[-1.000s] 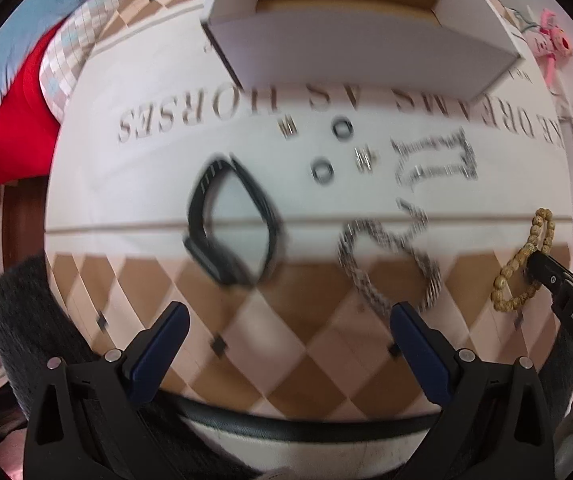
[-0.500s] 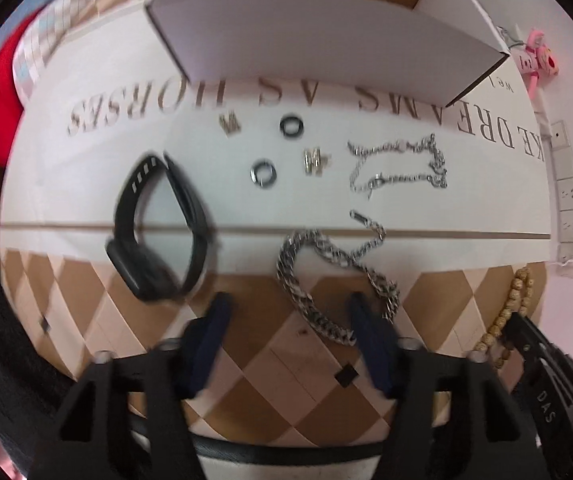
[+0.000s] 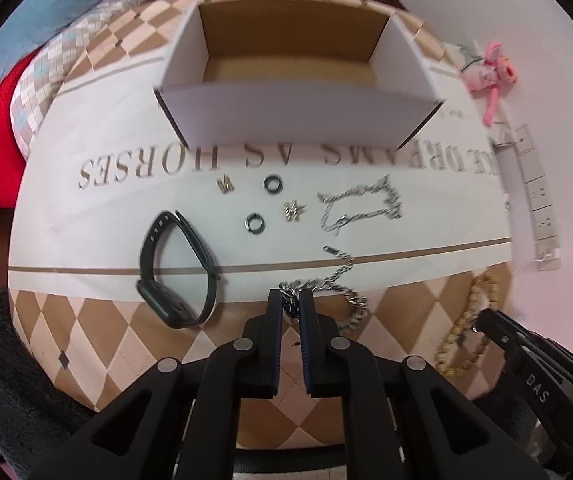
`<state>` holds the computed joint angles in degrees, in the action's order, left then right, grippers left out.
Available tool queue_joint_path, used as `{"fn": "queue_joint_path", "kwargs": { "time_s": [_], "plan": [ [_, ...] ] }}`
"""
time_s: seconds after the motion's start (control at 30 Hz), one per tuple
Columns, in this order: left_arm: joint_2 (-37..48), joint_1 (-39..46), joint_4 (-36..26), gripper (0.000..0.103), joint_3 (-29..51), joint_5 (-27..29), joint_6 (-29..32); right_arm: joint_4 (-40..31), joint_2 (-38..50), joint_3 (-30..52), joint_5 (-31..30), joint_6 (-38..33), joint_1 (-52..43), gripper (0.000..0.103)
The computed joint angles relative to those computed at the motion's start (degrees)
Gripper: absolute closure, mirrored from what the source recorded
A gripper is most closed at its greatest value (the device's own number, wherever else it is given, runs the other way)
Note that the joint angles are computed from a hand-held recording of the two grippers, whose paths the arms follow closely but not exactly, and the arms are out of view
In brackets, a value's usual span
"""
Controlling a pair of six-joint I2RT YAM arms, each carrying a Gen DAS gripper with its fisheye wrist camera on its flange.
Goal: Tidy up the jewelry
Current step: 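Carry both pieces into the white box and open both grippers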
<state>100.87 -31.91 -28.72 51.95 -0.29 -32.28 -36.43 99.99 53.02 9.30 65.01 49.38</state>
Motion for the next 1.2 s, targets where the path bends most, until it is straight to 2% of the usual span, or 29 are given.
{"fn": "queue_joint_path", "kwargs": {
  "time_s": [0.17,0.27,0.43,0.6,0.73,0.8,1.07,1.2],
  "plan": [
    [-8.3,1.7,-2.5,0.098,-1.8,0.1,3.1,0.5,-3.4,0.7,-0.5,-0.6,0.5,0.093],
    [-10.2,1.7,-3.7,0.098,-0.3,0.0,3.8,0.3,-4.9,2.6,-1.1,-2.2,0.4,0.093],
    [-9.7,2.4,-5.9,0.098,6.5,0.1,4.0,-2.2,-5.2,10.2,-0.9,-6.7,0.0,0.093],
    [-8.0,7.2,-8.6,0.098,15.3,2.3,8.0,-5.0,-2.1,21.3,-1.6,-13.1,-2.1,0.093],
    [-2.0,12.1,-10.5,0.098,23.4,5.3,12.8,-8.0,5.4,34.4,-2.2,-19.1,-4.6,0.094],
    [1.8,14.2,-11.0,0.098,27.3,5.1,14.7,-9.5,10.1,40.8,-2.2,-21.4,-6.0,0.094],
    [15.8,20.1,-14.9,0.098,39.5,9.8,18.7,-18.8,30.1,65.4,-6.8,-25.8,-11.0,0.093],
    [22.3,21.6,-19.3,0.097,46.0,14.0,18.8,-22.1,36.2,72.0,-8.1,-26.7,-12.1,0.093]
  ]
}}
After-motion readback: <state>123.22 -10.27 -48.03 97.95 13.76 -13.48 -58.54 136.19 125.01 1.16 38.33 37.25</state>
